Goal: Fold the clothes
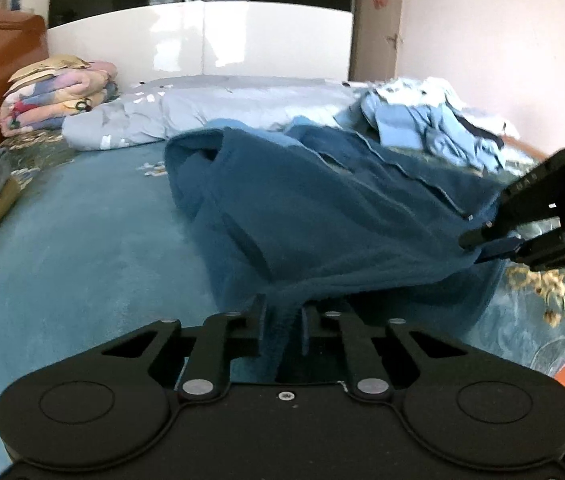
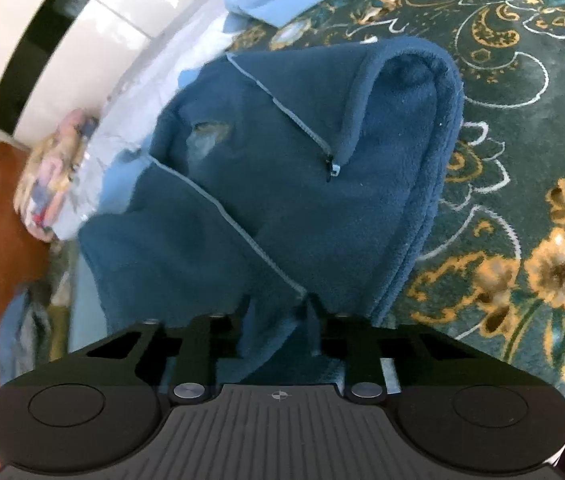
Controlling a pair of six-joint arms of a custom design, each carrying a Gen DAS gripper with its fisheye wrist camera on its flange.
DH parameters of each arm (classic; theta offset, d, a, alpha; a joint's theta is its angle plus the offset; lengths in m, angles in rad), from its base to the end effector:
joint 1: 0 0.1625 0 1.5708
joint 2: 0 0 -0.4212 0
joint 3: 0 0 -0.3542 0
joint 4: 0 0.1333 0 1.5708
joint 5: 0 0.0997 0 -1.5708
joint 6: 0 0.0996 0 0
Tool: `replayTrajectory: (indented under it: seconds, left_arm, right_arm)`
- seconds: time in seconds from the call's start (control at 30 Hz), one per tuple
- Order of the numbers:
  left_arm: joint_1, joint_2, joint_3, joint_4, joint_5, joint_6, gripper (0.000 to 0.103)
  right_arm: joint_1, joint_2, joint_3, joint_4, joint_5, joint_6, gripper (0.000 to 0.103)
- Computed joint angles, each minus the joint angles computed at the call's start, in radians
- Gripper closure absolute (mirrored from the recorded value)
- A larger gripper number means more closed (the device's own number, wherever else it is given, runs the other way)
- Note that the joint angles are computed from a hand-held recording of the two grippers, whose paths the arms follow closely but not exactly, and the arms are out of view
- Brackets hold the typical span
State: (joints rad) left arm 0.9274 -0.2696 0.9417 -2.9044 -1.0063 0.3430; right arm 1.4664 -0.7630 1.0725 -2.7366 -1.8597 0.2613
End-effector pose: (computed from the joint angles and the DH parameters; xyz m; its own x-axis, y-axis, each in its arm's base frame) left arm -0.3388 -0.7628 0.0490 -0.6630 0.4420 -0.6042 0.7394 0.5125 -0.4365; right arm 0.0231 -0.7859 0.3585 -0.8817 0.4716 -0.0148 0.3065 0.5484 -0.7780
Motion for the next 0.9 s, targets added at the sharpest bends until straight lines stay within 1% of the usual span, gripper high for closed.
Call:
replayTrajectory:
  seconds: [0.07,0.23,0.33,0.4,0.43,0.47,0.53,0.6,0.67,0.73,0.83,0.87,0.9]
  left_arm:
    - [0.002,-0.012,0.019,-0.022,-0.001,-0.03,0.094]
    - [0.009,-0.057,0.078,-0.062,0.006,-0.123,0.096]
    - [0.009,-0.081,0.115,-0.087,0.031,-0.158,0.097]
    - [0.008,-0.1,0.147,-0.109,0.044,-0.183,0.097]
    - [0.008,-0.111,0.166,-0.123,0.052,-0.182,0.097]
    - [0.007,-0.12,0.185,-0.137,0.064,-0.174,0.101]
    - [0.008,-0.139,0.218,-0.136,0.093,-0.168,0.101]
    - [0.018,-0.157,0.24,-0.117,0.08,-0.205,0.101]
    - [0.021,-0.167,0.247,-0.103,0.06,-0.219,0.1]
    - [0.021,-0.173,0.255,-0.11,0.027,-0.202,0.1]
    - [0.018,-0.165,0.241,-0.091,-0.005,-0.164,0.098]
    - [0.018,-0.163,0.236,-0.075,-0.015,-0.152,0.096]
    - [0.017,-0.161,0.232,-0.063,-0.029,-0.14,0.09]
  right_arm:
    - [0.0,-0.008,0.011,-0.014,0.012,-0.006,0.091]
    - [0.014,-0.027,0.041,-0.048,0.057,-0.068,0.092]
    - [0.031,-0.031,0.05,-0.035,0.058,-0.132,0.092]
    - [0.035,-0.035,0.059,-0.022,0.073,-0.137,0.093]
    - [0.036,-0.039,0.067,-0.019,0.084,-0.135,0.093]
    - [0.036,-0.043,0.076,-0.017,0.096,-0.136,0.094]
    - [0.042,-0.044,0.084,-0.019,0.096,-0.155,0.094]
    - [0.044,-0.038,0.077,-0.012,0.086,-0.161,0.094]
    - [0.042,-0.037,0.074,-0.009,0.089,-0.151,0.094]
    - [0.041,-0.035,0.07,-0.01,0.079,-0.145,0.094]
    - [0.041,-0.032,0.055,0.012,0.063,-0.148,0.094]
    - [0.04,-0.032,0.053,0.016,0.059,-0.145,0.094]
    - [0.039,-0.032,0.05,0.021,0.054,-0.142,0.094]
